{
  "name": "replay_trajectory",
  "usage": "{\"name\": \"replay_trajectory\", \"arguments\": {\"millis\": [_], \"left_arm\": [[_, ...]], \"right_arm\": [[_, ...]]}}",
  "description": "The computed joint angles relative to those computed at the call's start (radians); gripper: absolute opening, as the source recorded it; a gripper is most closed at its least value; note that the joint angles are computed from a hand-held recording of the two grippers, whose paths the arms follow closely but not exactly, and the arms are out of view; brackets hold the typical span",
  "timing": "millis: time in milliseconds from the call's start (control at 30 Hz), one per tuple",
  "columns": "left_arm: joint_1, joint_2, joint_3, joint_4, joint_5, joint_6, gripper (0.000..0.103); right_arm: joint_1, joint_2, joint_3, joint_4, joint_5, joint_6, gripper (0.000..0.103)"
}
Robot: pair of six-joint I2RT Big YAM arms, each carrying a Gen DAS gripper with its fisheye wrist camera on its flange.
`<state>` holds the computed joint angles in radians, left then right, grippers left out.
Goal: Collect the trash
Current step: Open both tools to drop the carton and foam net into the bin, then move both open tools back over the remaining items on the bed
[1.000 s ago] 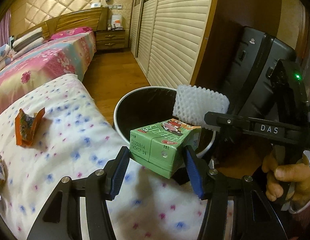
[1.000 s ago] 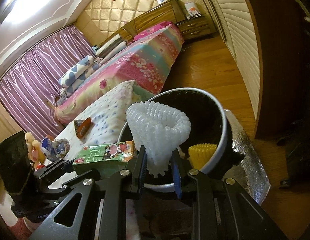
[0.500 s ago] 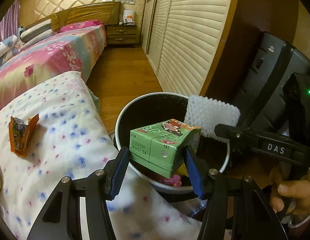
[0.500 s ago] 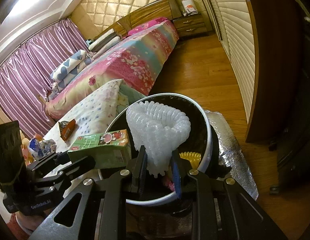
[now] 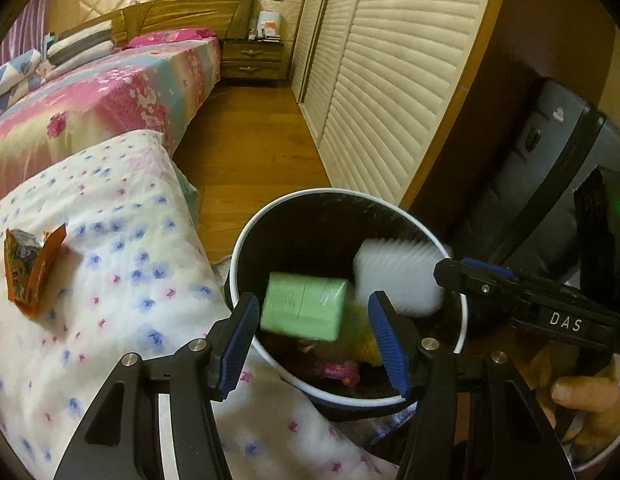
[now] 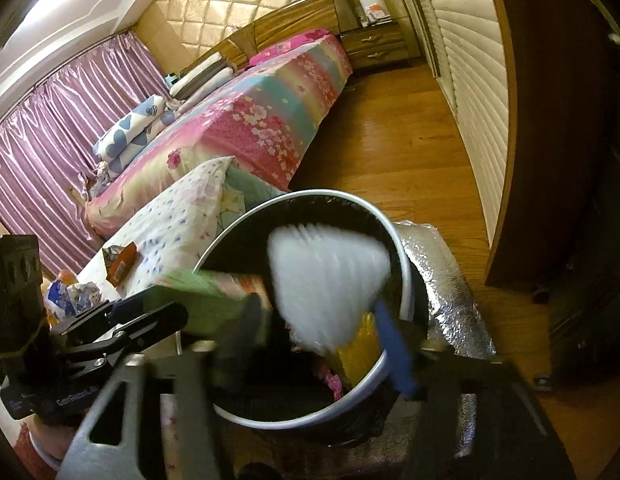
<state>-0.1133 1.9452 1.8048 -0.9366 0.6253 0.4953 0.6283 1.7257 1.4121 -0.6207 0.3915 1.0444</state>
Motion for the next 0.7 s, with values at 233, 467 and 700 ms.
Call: {"name": "replay_trajectory", "arguments": {"millis": [233, 467, 700], "left_arm": [[0.059, -0.044, -0.068, 0.050, 0.037, -0.044, 0.068], [0.143, -0.098, -0.154, 0.101, 0.044, -0.102, 0.072], [0.233, -0.132, -0.201, 0.126, 0.036, -0.166, 0.072]], "right_arm": [[0.018, -0.017, -0.010, 0.018, 0.042, 0.015, 0.070], [0.054, 0.014, 0.041, 0.037, 0.057, -0.002, 0.082], [0.083, 0.084, 0.136, 0.053, 0.021, -0.041, 0.083]]}}
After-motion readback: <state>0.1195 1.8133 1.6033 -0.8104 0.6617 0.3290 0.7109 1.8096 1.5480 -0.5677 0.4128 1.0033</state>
